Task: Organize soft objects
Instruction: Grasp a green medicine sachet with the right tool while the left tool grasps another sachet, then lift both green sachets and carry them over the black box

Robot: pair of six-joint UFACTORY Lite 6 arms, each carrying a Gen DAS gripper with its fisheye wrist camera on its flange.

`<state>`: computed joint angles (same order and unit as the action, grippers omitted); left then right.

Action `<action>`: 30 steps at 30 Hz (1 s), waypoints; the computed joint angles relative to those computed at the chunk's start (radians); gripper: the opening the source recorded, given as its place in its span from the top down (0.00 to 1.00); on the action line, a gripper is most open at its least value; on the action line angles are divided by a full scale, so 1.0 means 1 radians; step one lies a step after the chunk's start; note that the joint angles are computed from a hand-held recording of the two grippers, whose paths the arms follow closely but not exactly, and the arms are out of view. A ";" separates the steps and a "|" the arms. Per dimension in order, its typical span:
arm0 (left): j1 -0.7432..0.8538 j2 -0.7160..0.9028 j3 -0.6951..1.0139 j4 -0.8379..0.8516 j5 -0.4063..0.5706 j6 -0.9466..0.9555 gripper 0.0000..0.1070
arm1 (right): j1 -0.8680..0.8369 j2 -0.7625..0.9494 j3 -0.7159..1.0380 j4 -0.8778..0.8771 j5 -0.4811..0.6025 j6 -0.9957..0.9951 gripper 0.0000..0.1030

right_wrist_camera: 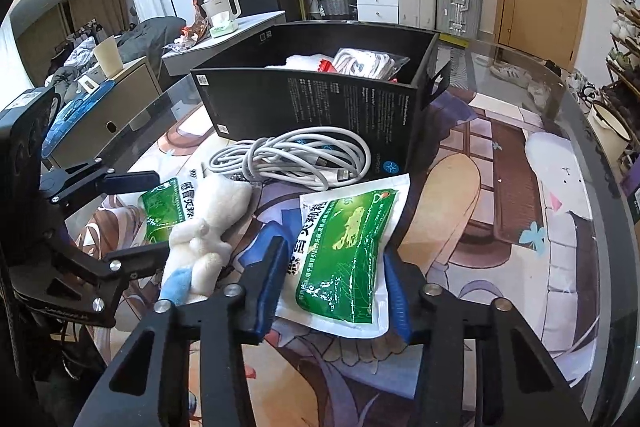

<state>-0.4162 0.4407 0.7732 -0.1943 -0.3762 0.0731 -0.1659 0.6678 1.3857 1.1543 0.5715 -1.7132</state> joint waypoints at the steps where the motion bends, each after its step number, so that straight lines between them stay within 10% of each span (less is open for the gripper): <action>1: -0.001 -0.003 -0.003 -0.001 -0.001 0.000 0.36 | 0.000 -0.007 -0.008 0.006 -0.001 -0.012 0.60; 30: 0.055 -0.116 -0.120 0.096 -0.073 -0.117 0.40 | -0.034 -0.086 -0.093 0.071 0.058 -0.136 0.89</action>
<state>-0.3610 0.3247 0.6529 -0.0986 -0.4496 -0.0440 -0.2000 0.5817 1.2927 1.2255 0.6297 -1.8491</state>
